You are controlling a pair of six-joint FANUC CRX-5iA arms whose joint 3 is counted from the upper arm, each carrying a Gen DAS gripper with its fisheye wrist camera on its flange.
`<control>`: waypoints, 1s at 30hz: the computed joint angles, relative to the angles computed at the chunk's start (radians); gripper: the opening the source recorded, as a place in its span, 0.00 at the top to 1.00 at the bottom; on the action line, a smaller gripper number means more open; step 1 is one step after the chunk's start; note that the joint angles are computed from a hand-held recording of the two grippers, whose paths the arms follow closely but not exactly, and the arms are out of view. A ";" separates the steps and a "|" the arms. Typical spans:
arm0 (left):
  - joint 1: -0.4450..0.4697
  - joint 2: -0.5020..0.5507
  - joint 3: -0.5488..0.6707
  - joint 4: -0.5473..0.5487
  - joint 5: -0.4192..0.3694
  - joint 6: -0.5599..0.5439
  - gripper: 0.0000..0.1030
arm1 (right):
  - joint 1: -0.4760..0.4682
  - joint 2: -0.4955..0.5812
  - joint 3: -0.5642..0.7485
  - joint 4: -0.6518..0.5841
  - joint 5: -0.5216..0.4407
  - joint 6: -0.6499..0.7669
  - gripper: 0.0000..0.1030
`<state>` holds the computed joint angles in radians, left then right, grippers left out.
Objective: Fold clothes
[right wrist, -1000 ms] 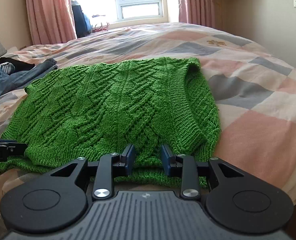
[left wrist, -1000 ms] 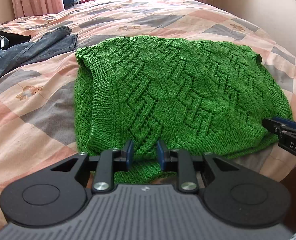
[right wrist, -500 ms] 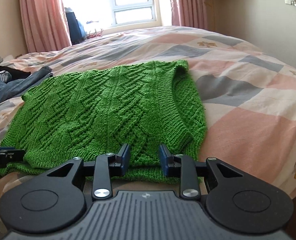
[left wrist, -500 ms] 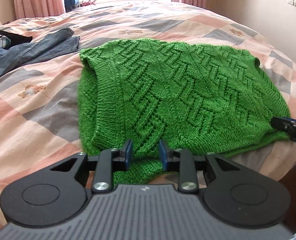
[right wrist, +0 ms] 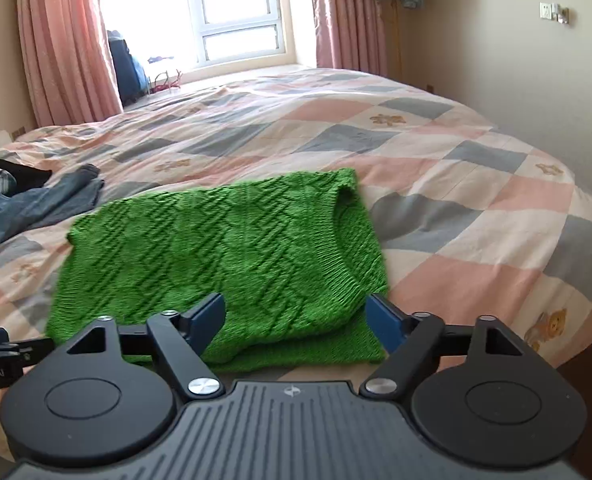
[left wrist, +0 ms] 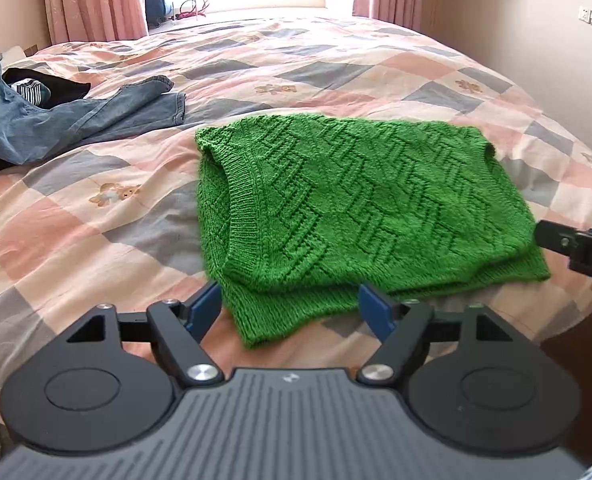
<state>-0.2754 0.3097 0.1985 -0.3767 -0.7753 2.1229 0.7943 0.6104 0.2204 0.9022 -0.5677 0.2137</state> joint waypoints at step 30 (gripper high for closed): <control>0.072 -0.201 -0.256 0.113 0.109 -0.037 0.03 | 0.069 -0.132 -0.195 0.215 0.058 -0.200 0.06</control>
<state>-0.2038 0.1084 -0.0578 -0.2639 -0.6662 2.0862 0.8630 0.4780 0.0252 1.1168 -0.5100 0.0136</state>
